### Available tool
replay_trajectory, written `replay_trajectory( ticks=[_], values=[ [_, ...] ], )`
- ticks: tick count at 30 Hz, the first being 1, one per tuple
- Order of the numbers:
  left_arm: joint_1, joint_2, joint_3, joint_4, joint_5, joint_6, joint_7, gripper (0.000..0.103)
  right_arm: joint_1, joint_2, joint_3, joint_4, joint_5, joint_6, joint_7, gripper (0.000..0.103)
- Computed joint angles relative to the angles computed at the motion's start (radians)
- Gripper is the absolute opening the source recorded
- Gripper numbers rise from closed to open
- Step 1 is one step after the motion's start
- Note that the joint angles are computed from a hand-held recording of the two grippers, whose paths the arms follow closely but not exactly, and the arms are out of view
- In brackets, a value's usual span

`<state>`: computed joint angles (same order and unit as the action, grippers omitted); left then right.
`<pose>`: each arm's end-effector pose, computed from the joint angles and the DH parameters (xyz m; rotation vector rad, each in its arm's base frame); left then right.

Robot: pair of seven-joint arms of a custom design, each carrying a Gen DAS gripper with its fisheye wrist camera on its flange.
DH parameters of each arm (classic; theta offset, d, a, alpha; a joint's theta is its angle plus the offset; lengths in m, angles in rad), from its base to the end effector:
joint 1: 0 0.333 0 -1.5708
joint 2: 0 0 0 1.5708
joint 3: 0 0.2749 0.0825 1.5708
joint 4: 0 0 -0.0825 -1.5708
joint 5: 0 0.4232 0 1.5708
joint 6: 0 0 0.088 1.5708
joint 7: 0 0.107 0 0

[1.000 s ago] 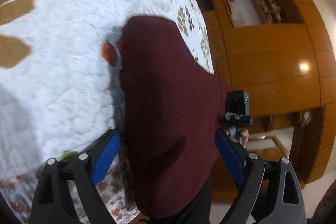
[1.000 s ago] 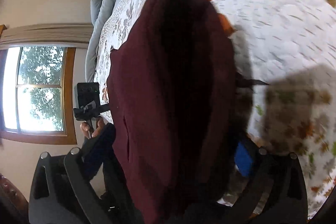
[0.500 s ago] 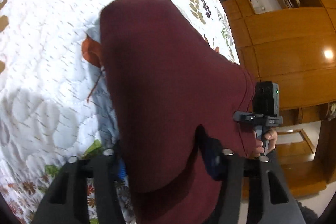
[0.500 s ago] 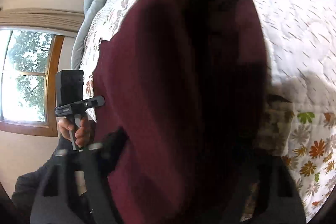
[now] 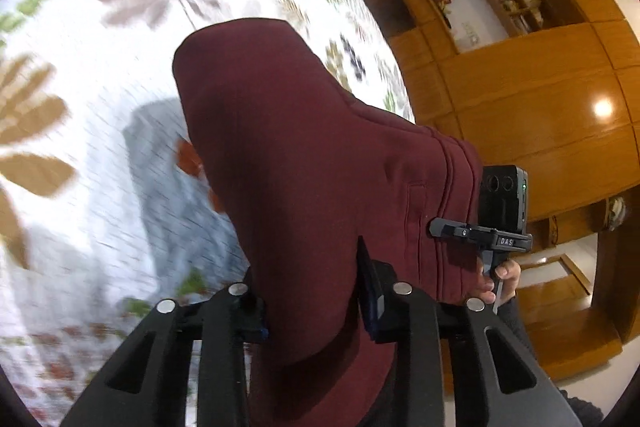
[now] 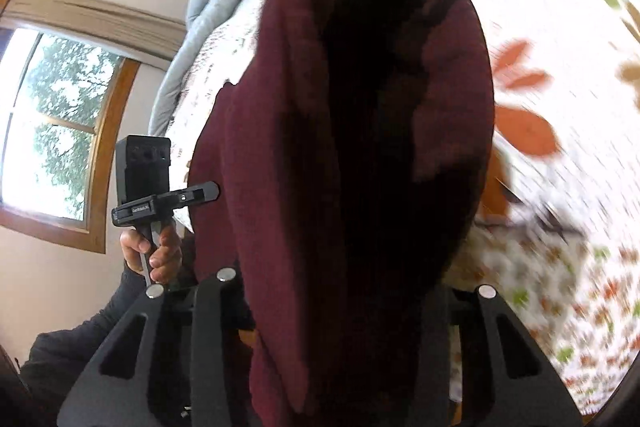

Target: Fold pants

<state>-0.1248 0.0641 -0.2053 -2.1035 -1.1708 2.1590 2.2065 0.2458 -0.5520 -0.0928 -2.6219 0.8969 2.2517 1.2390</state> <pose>0.5531 -0.2282 0.3463 1.4539 -1.8807 0.9964 0.4389 0.0926 0.4002 -1.6645 1.7262 0.4933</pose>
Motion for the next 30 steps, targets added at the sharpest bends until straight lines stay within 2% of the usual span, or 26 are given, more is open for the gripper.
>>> replay_trajectory(
  ticks=[2, 5, 7, 10, 12, 14, 15, 16, 17, 18, 21, 22, 23, 25, 26, 28, 29, 30],
  values=[
    [0.015, -0.02, 0.016, -0.014, -0.005, 0.002, 0.006, 0.032, 0.027, 0.063, 0.004, 0.061, 0.024, 0.014, -0.018, 0.041],
    [0.046, -0.03, 0.047, -0.013, 0.002, 0.01, 0.011, 0.032, 0.064, 0.262, 0.024, 0.253, 0.081, 0.027, -0.045, 0.04],
    [0.072, -0.009, 0.067, 0.018, 0.026, 0.014, -0.005, 0.032, 0.06, 0.378, 0.049, 0.368, 0.107, 0.024, -0.054, 0.04],
    [0.117, 0.071, 0.08, 0.116, 0.091, 0.021, -0.057, 0.032, 0.052, 0.595, 0.098, 0.598, 0.111, 0.015, -0.032, 0.04],
    [0.151, 0.149, 0.083, 0.209, 0.153, 0.017, -0.108, 0.032, 0.031, 0.73, 0.144, 0.75, 0.076, 0.015, 0.008, 0.04],
    [0.185, 0.229, 0.084, 0.298, 0.204, 0.011, -0.158, 0.032, 0.032, 0.86, 0.158, 0.907, 0.033, -0.017, 0.064, 0.04],
    [0.202, 0.262, 0.083, 0.335, 0.224, 0.006, -0.18, 0.032, 0.02, 0.94, 0.189, 0.994, 0.015, -0.004, 0.091, 0.04],
    [0.214, 0.287, 0.078, 0.36, 0.238, 0.008, -0.196, 0.032, 0.022, 0.999, 0.188, 1.07, -0.009, -0.039, 0.122, 0.04],
    [0.23, 0.329, 0.077, 0.402, 0.257, 0.005, -0.219, 0.032, 0.005, 1.075, 0.217, 1.158, -0.035, -0.049, 0.154, 0.041],
    [0.242, 0.356, 0.071, 0.424, 0.269, 0.003, -0.233, 0.032, 0.013, 1.126, 0.211, 1.219, -0.047, -0.067, 0.177, 0.041],
    [0.265, 0.459, 0.054, 0.496, 0.331, -0.013, -0.288, 0.038, 0.011, 1.239, 0.217, 1.336, -0.114, -0.088, 0.264, 0.052],
    [0.27, 0.478, 0.045, 0.501, 0.35, -0.016, -0.291, 0.044, 0.009, 1.262, 0.218, 1.358, -0.144, -0.094, 0.289, 0.06],
    [0.283, 0.479, 0.029, 0.492, 0.349, -0.013, -0.283, 0.048, 0.007, 1.262, 0.232, 1.345, -0.158, -0.088, 0.304, 0.062],
    [0.331, 0.443, -0.01, 0.44, 0.31, -0.012, -0.245, 0.05, -0.023, 1.227, 0.265, 1.299, -0.156, -0.086, 0.279, 0.067],
    [0.339, 0.419, -0.012, 0.416, 0.308, -0.008, -0.24, 0.051, -0.029, 1.197, 0.26, 1.274, -0.168, -0.102, 0.271, 0.069],
    [0.355, 0.323, -0.01, 0.329, 0.325, 0.054, -0.211, 0.051, -0.033, 1.159, 0.245, 1.259, -0.212, -0.063, 0.283, 0.069],
    [0.366, 0.263, -0.013, 0.278, 0.293, 0.105, -0.158, 0.054, -0.019, 1.115, 0.219, 1.223, -0.238, -0.025, 0.296, 0.068],
    [0.373, 0.229, -0.012, 0.252, 0.25, 0.13, -0.115, 0.056, -0.014, 1.105, 0.225, 1.223, -0.282, 0.033, 0.329, 0.067]
  ],
)
